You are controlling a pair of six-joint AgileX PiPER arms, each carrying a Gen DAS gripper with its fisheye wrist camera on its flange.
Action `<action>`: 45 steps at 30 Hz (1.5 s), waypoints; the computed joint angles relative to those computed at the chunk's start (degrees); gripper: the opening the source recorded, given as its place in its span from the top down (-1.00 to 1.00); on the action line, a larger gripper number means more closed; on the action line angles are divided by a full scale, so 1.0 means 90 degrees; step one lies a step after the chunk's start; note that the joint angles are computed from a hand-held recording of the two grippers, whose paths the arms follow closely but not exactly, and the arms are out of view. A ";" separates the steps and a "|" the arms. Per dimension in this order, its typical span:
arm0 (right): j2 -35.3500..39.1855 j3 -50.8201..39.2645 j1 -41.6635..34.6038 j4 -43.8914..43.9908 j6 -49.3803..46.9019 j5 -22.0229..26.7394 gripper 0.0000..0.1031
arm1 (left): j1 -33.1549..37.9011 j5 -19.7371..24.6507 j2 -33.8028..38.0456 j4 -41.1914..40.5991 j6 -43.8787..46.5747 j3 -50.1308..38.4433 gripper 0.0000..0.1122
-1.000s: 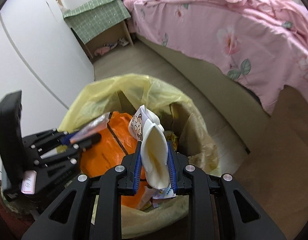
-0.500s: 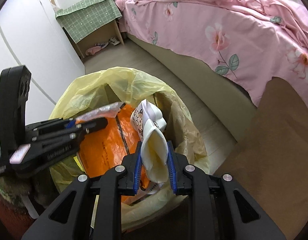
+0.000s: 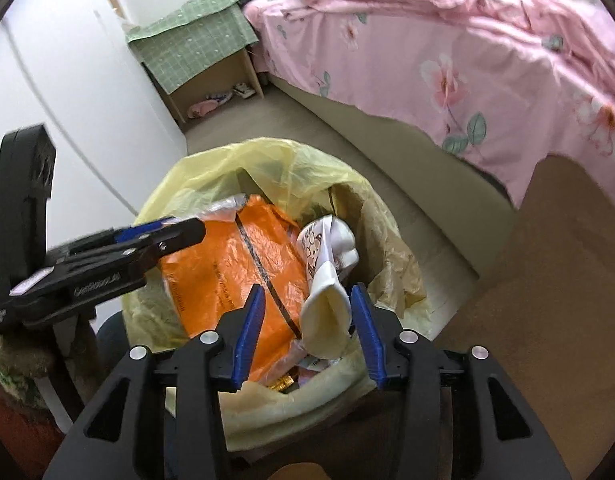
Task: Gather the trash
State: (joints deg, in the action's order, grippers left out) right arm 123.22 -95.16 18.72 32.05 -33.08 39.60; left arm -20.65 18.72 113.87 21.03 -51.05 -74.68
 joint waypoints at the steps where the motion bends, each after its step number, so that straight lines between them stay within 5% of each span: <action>1: -0.0227 0.0272 0.0000 0.0011 -0.0088 -0.0177 0.18 | -0.0079 0.0122 -0.0115 0.0230 -0.0156 0.0026 0.05; 6: -0.1460 0.1823 -0.0309 0.0906 -0.1071 -0.0897 0.13 | -0.0585 0.0510 -0.0865 0.1823 -0.1745 0.0614 -0.49; 10: -0.2970 0.3578 -0.0699 0.2134 -0.2451 -0.1520 0.13 | -0.1309 0.0925 -0.1551 0.3019 -0.3139 0.1197 -0.54; 14: -0.4220 0.4781 -0.1010 0.2113 -0.2473 -0.1695 0.13 | -0.2520 0.1937 -0.2100 0.3952 -0.4436 0.1564 -0.54; 19: -0.5884 0.6393 -0.1846 0.3522 -0.3879 -0.1495 0.11 | -0.4031 0.3569 -0.2146 0.3987 -0.4877 0.1341 -0.54; 25: -0.7396 0.7465 -0.2504 0.3557 -0.3929 -0.1209 0.11 | -0.5265 0.4887 -0.1906 0.4242 -0.5377 0.1013 -0.54; 37: -0.8233 0.7956 -0.3721 0.3789 -0.4292 -0.0159 0.11 | -0.5853 0.5592 -0.1792 0.4378 -0.5366 0.0618 -0.54; 45: -0.8572 0.8110 -0.3044 0.3184 -0.3448 -0.0754 0.11 | -0.5930 0.5607 -0.1821 0.4344 -0.5385 0.0601 -0.54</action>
State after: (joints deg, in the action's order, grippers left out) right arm 46.07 -22.17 -8.67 60.71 -64.11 32.81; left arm -74.02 69.18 97.48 60.13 -99.52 -69.27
